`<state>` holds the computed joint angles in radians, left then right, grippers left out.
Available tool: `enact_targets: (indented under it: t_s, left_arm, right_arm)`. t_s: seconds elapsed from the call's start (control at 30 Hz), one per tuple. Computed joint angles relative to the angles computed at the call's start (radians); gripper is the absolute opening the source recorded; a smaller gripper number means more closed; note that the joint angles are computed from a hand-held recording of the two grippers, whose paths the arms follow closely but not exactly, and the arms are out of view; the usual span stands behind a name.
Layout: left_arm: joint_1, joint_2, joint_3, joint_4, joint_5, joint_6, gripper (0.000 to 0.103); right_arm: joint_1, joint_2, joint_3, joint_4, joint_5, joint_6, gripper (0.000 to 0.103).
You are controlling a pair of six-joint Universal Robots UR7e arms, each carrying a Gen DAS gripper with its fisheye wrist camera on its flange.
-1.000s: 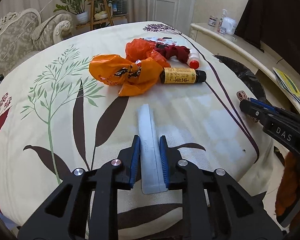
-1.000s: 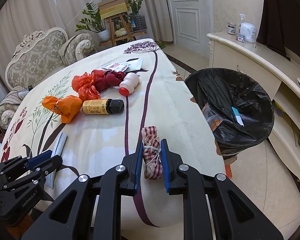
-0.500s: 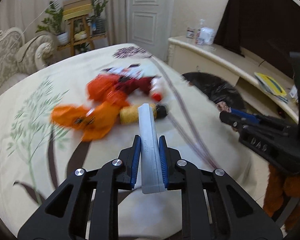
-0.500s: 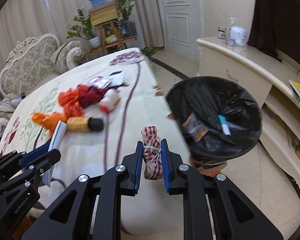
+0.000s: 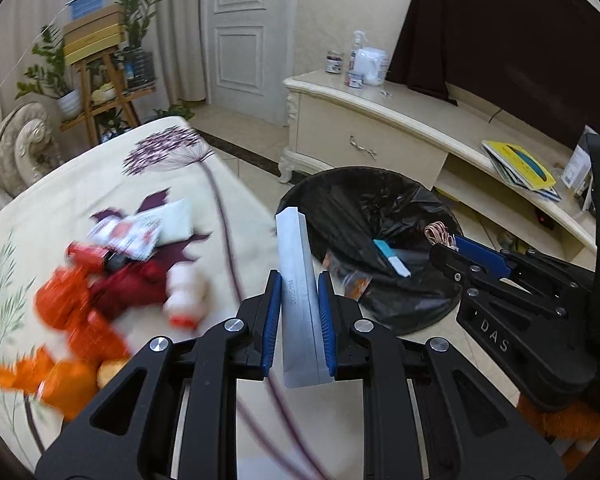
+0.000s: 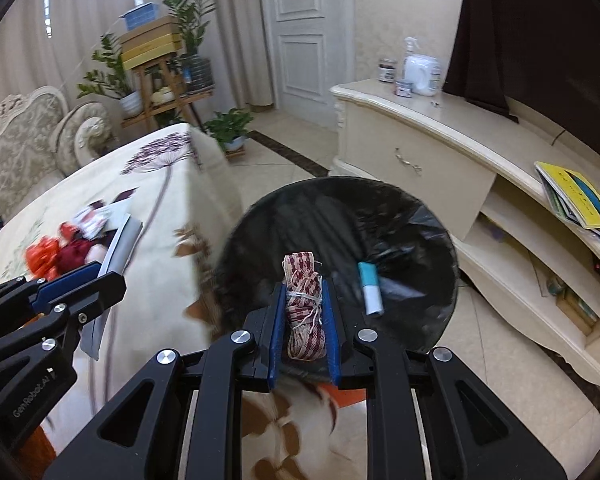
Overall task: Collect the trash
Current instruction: 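Carry the string bundle and paper roll to the bin and release both, then move both tools back over the remaining trash on the bed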
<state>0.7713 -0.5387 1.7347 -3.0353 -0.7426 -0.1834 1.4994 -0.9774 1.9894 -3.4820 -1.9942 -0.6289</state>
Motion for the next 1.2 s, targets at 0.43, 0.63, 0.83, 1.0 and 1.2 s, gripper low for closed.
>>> enact_targets:
  t_s: [0.43,0.63,0.83,1.0,1.2]
  left_arm:
    - [0.056,0.163,-0.305,0.139,-0.028,0.080,0.021]
    - [0.058,0.174,-0.324,0.149,-0.015,0.068,0.053]
    - [0.046,0.138,-0.270,0.109,0.025,0.052,0.067]
    - [0.019,0.080,-0.175,0.065,0.099,0.039,0.075]
    - [-0.007,-0.020,-0.031,0.055,0.152,-0.032,0.079]
  right_arm:
    - [-0.040,0.071,-0.169,0.054,-0.020,0.005,0.020]
    - [-0.047,0.077,-0.179,0.051,-0.026,0.016,0.037]
    - [-0.038,0.066,-0.155,0.032,-0.023,0.027,0.052]
    - [-0.022,0.045,-0.103,0.013,-0.010,0.040,0.060]
    - [0.013,0.027,-0.031,0.016,0.016,0.052,0.062]
